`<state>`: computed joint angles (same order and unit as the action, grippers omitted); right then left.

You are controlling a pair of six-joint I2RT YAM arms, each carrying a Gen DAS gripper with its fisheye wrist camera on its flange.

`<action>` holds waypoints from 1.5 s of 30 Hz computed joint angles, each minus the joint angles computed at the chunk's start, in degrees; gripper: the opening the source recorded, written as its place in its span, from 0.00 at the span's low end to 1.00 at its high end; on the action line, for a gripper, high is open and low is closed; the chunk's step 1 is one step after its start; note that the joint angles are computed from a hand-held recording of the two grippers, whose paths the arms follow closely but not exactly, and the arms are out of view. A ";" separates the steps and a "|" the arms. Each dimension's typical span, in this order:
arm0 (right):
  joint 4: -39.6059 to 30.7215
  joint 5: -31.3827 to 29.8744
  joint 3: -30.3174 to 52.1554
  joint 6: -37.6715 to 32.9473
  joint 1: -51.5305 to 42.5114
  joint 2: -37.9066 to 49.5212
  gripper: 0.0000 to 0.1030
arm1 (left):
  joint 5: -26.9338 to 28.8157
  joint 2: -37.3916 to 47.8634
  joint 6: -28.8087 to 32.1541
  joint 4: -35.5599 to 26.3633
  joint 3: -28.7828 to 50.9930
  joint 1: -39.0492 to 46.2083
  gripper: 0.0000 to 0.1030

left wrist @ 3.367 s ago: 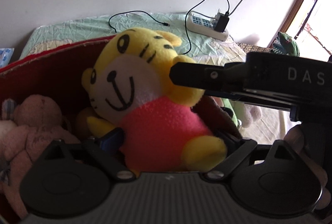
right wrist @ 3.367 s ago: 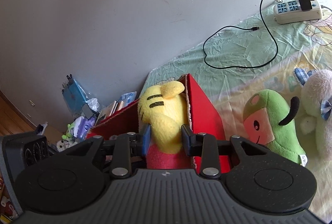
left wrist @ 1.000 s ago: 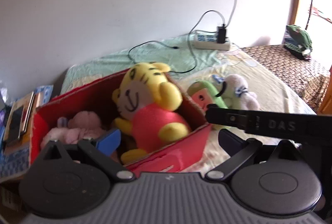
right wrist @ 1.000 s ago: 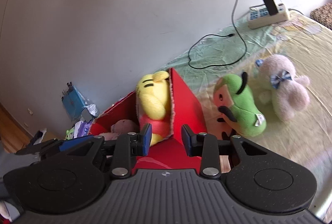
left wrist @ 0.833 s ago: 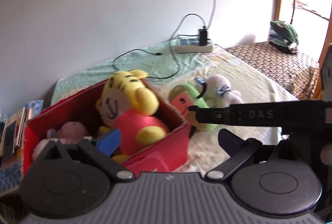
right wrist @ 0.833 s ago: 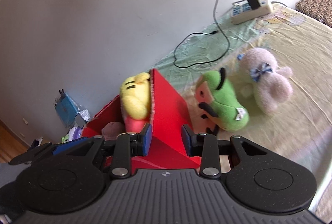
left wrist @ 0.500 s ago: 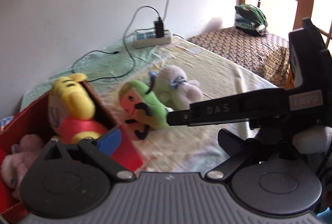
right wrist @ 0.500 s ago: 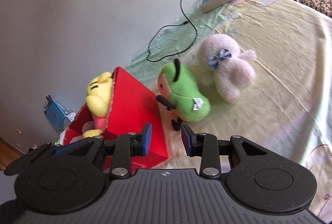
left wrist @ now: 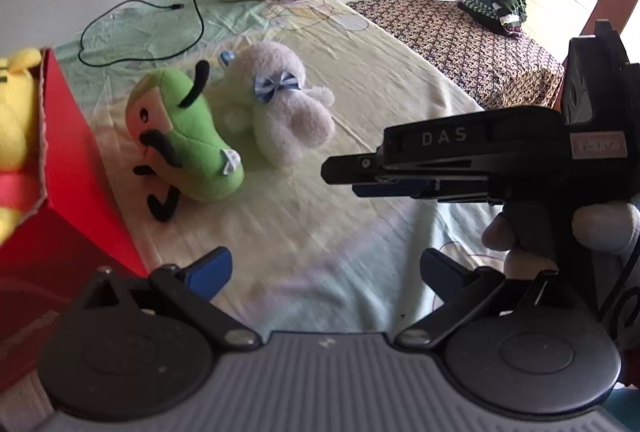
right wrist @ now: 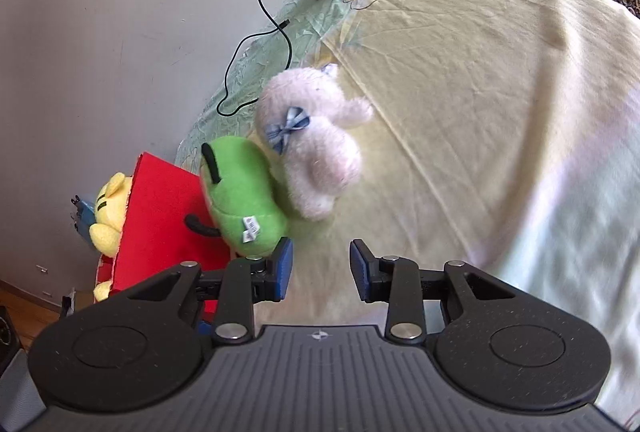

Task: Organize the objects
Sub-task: 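Open the right gripper and withdraw it toward the white bunny plush, then grasp the white bunny plush with blue bow with the right gripper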

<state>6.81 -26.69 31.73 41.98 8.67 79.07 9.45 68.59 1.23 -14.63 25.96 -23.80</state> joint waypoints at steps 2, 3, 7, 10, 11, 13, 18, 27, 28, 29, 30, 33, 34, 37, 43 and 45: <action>0.35 -2.43 1.04 -2.19 -2.05 2.05 0.35 | 0.01 2.44 -2.92 1.74 0.44 -1.00 0.97; 0.43 -3.47 1.53 -3.23 -3.04 3.07 0.35 | 0.12 3.14 -4.05 2.37 0.53 -1.36 0.97; 1.59 -7.74 4.02 -5.42 -7.13 8.15 0.35 | -0.48 8.02 -8.16 5.71 1.96 -3.60 0.98; 2.51 -10.95 6.34 -5.91 -9.81 11.46 0.37 | 0.37 10.77 -10.00 7.65 3.45 -4.12 0.99; 3.04 -12.41 7.08 -5.76 -10.63 12.36 0.37 | 0.18 11.50 -10.61 8.37 3.92 -4.35 0.99; 4.26 -14.94 8.74 -5.38 -11.83 14.20 0.38 | 0.12 13.12 -11.34 9.55 5.32 -4.19 0.99; 5.49 -18.95 14.55 -5.19 -12.37 19.76 0.42 | 2.20 16.08 -11.05 13.19 9.06 -2.58 0.99; -0.88 -22.35 27.32 -10.46 -10.89 31.00 0.43 | 5.69 29.44 -11.39 18.11 17.69 2.44 0.98; -0.61 -22.94 28.02 -9.92 -11.04 31.84 0.43 | 6.49 30.61 -11.70 18.60 18.55 3.11 0.98; -0.71 -23.74 28.88 -9.54 -11.20 32.76 0.44 | 7.02 31.73 -12.12 18.95 19.40 3.62 0.98; -0.77 -24.44 29.70 -8.99 -11.24 33.64 0.45 | 7.38 33.16 -12.71 18.74 20.70 3.93 0.98; -0.35 -25.32 31.34 -7.06 -10.85 35.76 0.51 | 8.33 37.23 -14.53 18.21 24.02 4.82 0.95; -0.13 -25.47 31.48 -7.12 -10.70 36.01 0.49 | 7.39 37.54 -14.46 18.63 24.29 4.39 0.95; 0.06 -25.56 32.18 -7.93 -9.98 36.45 0.49 | 3.09 38.55 -13.15 17.78 25.63 2.04 0.96; 1.50 -27.40 33.42 -7.18 -9.95 38.29 0.44 | -3.94 41.08 -11.82 15.46 28.50 -0.28 0.96; 1.65 -28.35 34.04 -6.67 -10.21 39.08 0.42 | -4.72 41.90 -11.81 14.25 29.87 -0.42 0.96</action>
